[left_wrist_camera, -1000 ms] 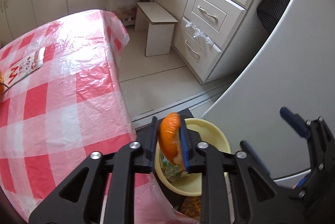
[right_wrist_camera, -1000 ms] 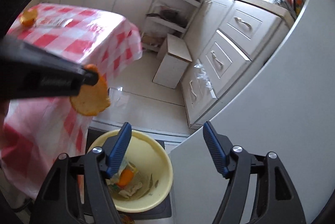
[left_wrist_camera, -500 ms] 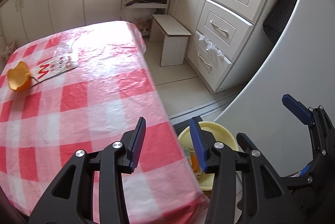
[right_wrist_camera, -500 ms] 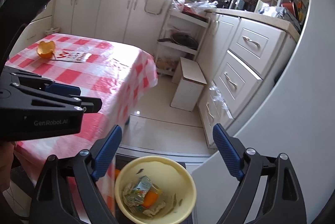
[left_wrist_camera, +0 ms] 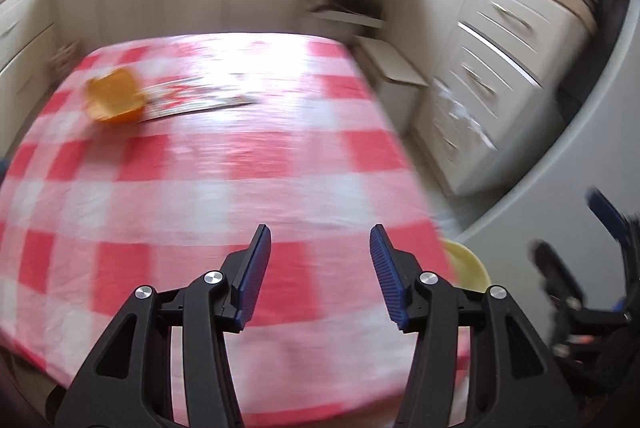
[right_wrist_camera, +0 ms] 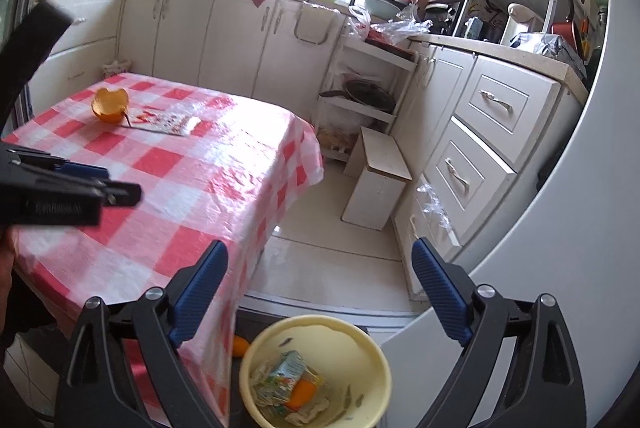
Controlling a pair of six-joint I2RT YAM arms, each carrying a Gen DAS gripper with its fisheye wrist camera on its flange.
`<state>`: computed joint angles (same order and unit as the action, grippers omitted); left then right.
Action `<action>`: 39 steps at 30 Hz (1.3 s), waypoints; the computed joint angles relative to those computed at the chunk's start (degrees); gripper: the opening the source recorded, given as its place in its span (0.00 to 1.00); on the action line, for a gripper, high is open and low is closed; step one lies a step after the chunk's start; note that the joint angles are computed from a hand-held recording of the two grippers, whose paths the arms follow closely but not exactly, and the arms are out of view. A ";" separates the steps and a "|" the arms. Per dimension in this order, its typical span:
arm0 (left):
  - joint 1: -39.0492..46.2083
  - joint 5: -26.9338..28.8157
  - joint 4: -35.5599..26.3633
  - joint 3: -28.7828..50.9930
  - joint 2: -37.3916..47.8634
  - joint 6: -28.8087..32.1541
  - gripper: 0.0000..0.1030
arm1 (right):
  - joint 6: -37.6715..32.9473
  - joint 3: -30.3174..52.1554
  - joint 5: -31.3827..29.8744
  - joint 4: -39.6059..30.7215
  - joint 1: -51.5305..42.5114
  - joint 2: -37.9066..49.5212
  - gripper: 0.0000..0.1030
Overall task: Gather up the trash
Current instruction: 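Move the left gripper back to the table and grasp the other orange peel half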
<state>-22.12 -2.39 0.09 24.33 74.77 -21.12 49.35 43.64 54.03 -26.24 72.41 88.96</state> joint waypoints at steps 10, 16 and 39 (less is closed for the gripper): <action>30.96 7.36 3.55 6.07 9.04 4.41 0.59 | -8.16 5.12 -3.15 7.85 1.39 6.44 0.88; 34.58 6.44 2.48 21.20 26.36 5.66 0.65 | -14.22 10.50 -5.59 11.94 1.54 12.65 0.89; 31.19 13.38 -2.70 49.00 47.38 12.25 0.06 | -22.13 21.44 -11.51 15.81 1.12 22.77 0.89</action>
<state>9.06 10.99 -2.61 73.32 122.15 -8.87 27.22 65.08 42.53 -10.44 73.53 111.73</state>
